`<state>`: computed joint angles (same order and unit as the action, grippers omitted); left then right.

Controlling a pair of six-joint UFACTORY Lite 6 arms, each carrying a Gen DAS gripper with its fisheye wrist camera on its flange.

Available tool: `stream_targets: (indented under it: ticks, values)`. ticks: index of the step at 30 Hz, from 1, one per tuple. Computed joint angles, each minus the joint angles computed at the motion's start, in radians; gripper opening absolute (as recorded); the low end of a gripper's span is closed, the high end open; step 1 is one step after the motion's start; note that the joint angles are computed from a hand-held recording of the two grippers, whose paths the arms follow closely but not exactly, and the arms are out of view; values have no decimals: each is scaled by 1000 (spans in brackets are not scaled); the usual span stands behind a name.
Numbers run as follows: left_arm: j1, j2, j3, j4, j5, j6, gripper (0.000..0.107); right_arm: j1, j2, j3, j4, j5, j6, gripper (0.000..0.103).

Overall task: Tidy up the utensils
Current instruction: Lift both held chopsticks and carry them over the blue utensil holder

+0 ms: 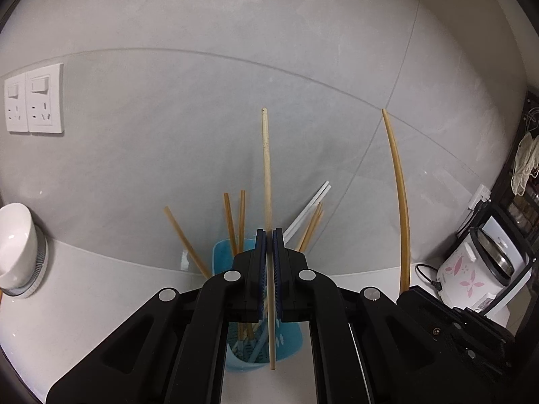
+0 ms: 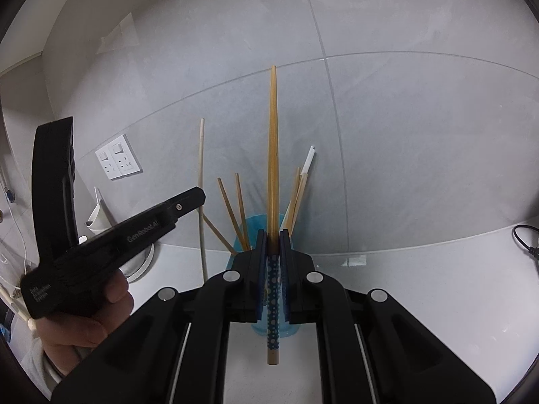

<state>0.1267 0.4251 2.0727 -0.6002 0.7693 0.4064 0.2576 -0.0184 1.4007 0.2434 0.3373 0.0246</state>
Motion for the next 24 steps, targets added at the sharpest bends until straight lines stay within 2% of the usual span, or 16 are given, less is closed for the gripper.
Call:
stream_targets:
  ticks: [11,24]
  values:
    - [-38,6,-143,-80,-151,137,3,-6,79,42,29,-14,-28,7]
    - [-70,-1,-227,-82,-205,168,3,-9,93,44,41,-13,-39,7]
